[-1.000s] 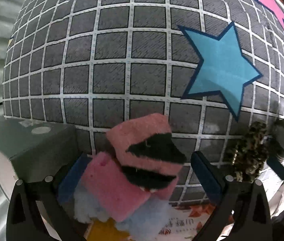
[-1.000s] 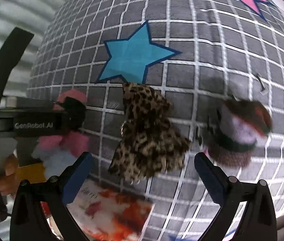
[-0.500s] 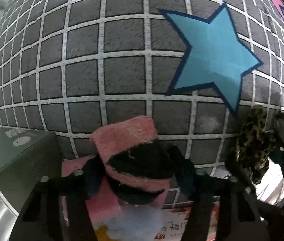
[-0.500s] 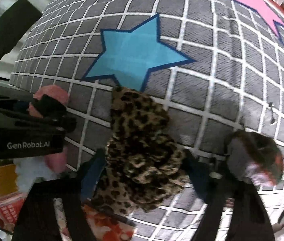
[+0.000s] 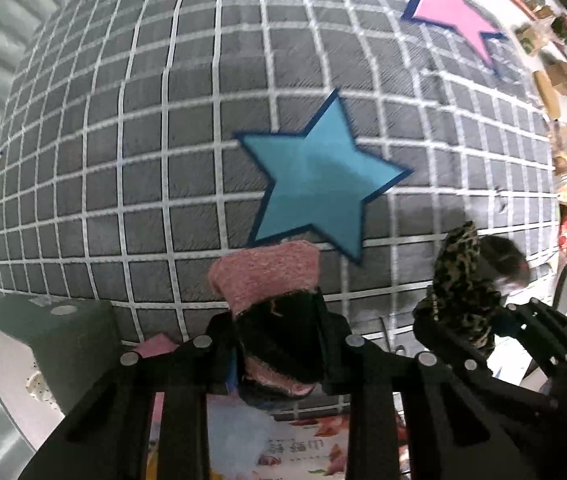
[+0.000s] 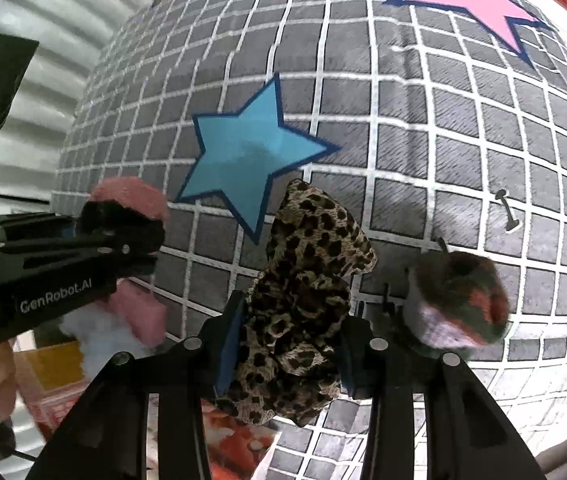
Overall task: Organize soft objects
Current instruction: 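Grasp the pink-and-black sock with the left tool while the right tool grasps the leopard scrunchie, then lift the sock and leopard scrunchie and swing both tools toward the white box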
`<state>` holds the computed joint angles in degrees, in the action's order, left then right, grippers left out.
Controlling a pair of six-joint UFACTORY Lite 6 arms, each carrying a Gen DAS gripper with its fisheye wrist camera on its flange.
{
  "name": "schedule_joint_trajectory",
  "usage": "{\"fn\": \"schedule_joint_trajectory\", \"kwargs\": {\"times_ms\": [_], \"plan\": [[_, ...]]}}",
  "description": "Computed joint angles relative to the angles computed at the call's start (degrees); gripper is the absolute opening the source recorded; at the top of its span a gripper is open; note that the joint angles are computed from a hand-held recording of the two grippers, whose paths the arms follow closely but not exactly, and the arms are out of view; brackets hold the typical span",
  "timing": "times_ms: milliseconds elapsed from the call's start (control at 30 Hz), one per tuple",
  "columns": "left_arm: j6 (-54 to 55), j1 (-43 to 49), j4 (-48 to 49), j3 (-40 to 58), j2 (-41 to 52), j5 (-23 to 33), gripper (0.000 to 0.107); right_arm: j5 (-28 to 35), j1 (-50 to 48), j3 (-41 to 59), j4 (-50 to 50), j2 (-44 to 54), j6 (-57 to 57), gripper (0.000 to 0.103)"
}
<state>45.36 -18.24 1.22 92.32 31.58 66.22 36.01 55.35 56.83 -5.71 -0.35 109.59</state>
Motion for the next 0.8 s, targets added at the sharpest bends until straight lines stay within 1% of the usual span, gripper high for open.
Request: {"fn": "schedule_joint_trajectory", "kwargs": {"times_ms": [167, 200, 300, 367, 433, 467, 500, 533, 567, 633, 667, 700, 800], "plan": [[0.3, -2.2, -2.6, 0.7, -4.1, 3.2, 0.031, 3.8, 3.2, -0.2, -5.1, -5.0, 9.4, 0.042], [0.1, -2.8, -2.9, 2.8, -3.7, 4.6, 0.031, 4.5, 4.0, -0.2, -5.9, -5.7, 10.9, 0.042], [-0.8, -4.3, -3.9, 2.0, -7.3, 6.7, 0.031, 7.5, 6.5, 0.7, -8.1, -7.4, 15.2, 0.042], [-1.3, -4.6, -4.5, 1.8, -10.3, 9.0, 0.031, 8.9, 7.8, 2.0, -9.2, -7.2, 17.2, 0.042], [-1.3, -4.7, -4.9, 0.6, -12.3, 9.1, 0.031, 10.3, 7.6, 5.0, -9.2, -5.0, 17.1, 0.042], [0.0, -3.4, -5.1, 3.0, -11.9, 10.7, 0.031, 11.2, 8.2, 5.6, -9.5, -5.1, 17.7, 0.042], [0.1, -3.5, -5.3, 3.0, -12.5, 11.2, 0.031, 12.3, 8.9, 6.3, -9.9, -5.2, 18.7, 0.042], [2.6, -1.4, -5.5, 0.6, -13.9, 10.3, 0.031, 12.5, 8.7, 7.0, -10.1, -4.7, 18.8, 0.042], [4.7, 0.4, -5.8, 0.1, -15.6, 11.3, 0.031, 12.5, 8.7, 7.3, -10.3, -4.3, 19.1, 0.042], [10.3, 5.1, -6.4, 0.1, -16.1, 11.6, 0.031, 13.5, 9.6, 8.0, -11.1, -4.4, 20.8, 0.042], [14.7, 9.4, -6.5, 2.1, -15.8, 13.4, 0.031, 14.0, 10.0, 8.4, -11.4, -4.3, 21.4, 0.042], [16.9, 11.2, -7.1, 1.8, -15.3, 12.8, 0.031, 14.4, 10.3, 8.7, -11.5, -4.2, 21.8, 0.042], [19.0, 13.5, -7.5, 1.9, -14.9, 13.1, 0.031, 15.7, 11.4, 9.9, -12.0, -3.9, 23.3, 0.042]]}}
